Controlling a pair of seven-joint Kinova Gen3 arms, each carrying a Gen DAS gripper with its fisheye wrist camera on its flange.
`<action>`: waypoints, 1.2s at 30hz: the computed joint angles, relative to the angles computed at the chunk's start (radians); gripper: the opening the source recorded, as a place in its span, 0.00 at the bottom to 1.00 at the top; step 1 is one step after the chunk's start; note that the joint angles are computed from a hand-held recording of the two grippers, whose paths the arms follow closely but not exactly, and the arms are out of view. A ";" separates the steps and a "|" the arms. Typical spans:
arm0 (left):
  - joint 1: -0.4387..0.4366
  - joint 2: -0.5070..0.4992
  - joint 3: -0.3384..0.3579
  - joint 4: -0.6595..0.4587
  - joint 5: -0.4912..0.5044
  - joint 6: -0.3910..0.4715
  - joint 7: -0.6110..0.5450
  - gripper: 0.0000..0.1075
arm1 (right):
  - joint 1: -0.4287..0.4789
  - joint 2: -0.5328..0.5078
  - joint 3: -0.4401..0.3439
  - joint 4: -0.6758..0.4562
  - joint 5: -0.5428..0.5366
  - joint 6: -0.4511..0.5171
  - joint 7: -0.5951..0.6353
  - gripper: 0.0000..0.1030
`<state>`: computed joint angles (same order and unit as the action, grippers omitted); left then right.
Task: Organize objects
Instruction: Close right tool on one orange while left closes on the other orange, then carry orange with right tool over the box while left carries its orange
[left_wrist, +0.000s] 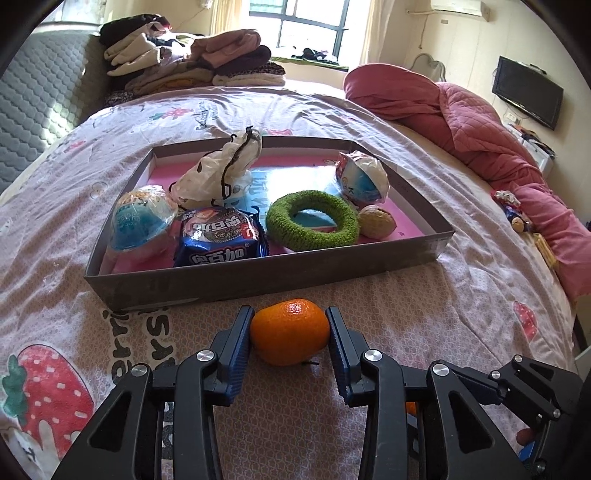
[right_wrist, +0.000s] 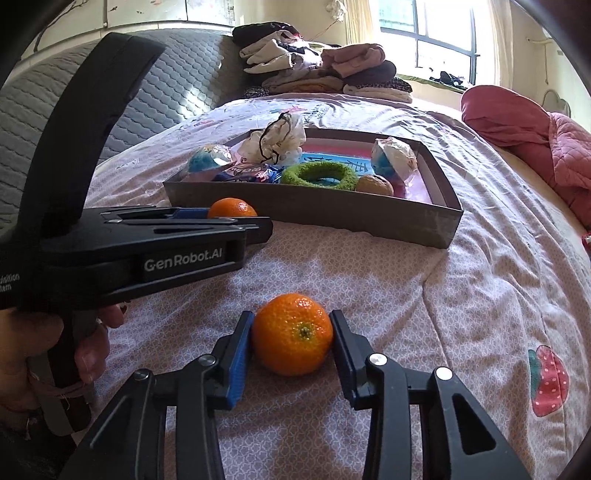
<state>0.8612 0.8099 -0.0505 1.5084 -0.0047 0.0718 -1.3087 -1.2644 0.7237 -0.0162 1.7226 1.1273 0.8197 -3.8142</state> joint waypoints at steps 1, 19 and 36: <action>-0.002 -0.004 0.003 0.002 -0.002 0.002 -0.003 0.37 | 0.000 -0.001 -0.001 0.000 -0.004 0.004 0.001 0.39; 0.068 -0.091 -0.090 0.083 0.028 -0.056 -0.014 0.37 | -0.012 -0.059 -0.028 -0.010 0.006 0.162 0.025 0.39; 0.068 -0.085 -0.091 -0.006 0.019 -0.008 -0.008 0.37 | 0.075 -0.124 -0.057 0.001 0.071 0.238 0.078 0.39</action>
